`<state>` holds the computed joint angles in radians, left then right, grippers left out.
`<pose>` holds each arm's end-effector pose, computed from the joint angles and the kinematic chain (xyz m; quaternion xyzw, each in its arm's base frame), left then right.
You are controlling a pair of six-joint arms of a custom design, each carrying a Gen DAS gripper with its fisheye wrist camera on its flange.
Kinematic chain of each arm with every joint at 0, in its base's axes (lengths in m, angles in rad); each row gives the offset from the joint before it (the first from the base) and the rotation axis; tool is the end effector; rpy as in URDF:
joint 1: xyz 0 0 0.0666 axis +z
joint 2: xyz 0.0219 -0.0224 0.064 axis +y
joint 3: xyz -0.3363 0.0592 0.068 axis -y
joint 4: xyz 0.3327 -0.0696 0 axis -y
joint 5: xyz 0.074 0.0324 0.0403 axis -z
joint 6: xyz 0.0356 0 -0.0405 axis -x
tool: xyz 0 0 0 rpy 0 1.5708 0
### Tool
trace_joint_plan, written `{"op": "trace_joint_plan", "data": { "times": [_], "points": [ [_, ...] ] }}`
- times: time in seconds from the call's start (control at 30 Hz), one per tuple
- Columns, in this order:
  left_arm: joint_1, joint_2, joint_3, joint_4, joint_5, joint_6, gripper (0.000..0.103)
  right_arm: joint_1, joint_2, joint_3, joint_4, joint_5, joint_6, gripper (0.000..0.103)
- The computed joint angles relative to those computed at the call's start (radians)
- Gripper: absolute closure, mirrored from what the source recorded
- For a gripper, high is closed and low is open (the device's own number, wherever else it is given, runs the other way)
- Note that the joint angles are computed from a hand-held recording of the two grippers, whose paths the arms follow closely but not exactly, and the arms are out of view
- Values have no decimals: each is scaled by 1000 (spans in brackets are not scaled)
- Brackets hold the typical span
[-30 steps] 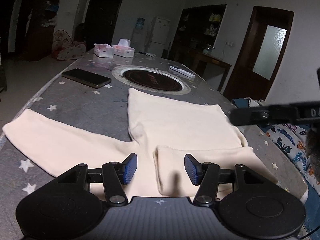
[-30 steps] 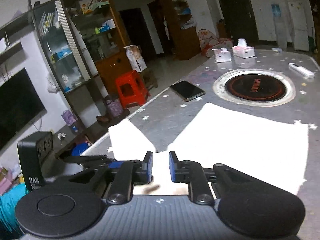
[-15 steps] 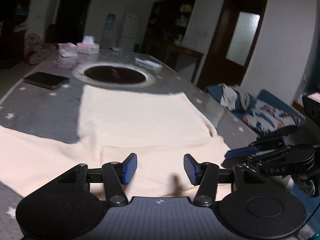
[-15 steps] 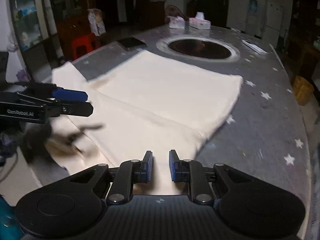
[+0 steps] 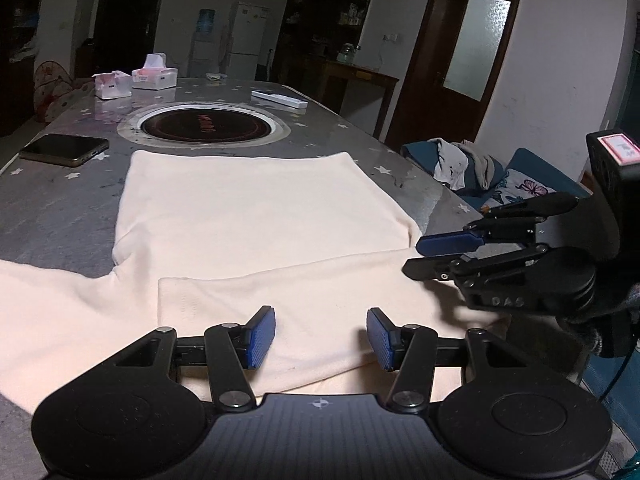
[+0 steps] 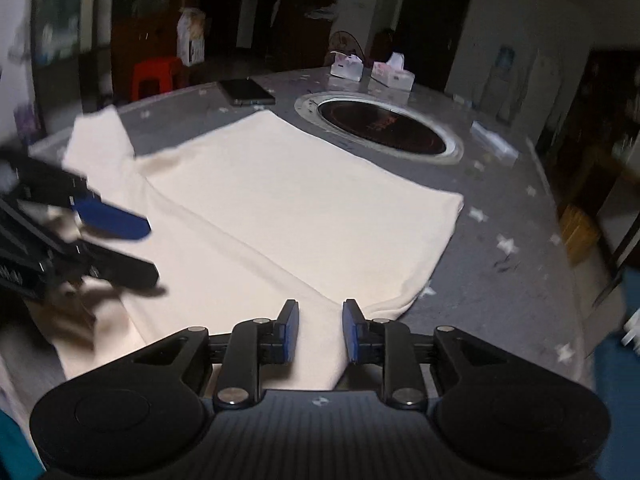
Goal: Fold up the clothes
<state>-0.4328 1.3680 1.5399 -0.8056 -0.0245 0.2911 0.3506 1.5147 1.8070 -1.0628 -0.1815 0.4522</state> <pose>0.3967 -0.1828 0.4656 0.0576 0.8903 -0.1497 0.4262 0.4371 0.1663 0.4900 -0.3909 0.8305 0.0637 0.3917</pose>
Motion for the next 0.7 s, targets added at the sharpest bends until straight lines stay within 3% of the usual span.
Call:
{"op": "trace_joint_plan", "data": {
  "times": [0.07, 0.3, 0.47, 0.7],
  "points": [
    [-6, 16, 16, -1, 3, -1, 49, 7, -8, -13, 16, 36, 18, 79],
    [-10, 88, 82, 15, 25, 15, 47, -32, 38, 36, 11, 44, -10, 68],
    [-7, 118, 106, 36, 28, 24, 46, -43, 56, 45, 41, 68, -1, 68],
    [20, 68, 73, 23, -25, 88, 46, -43, 42, 27, 62, 86, -16, 65]
  ]
}}
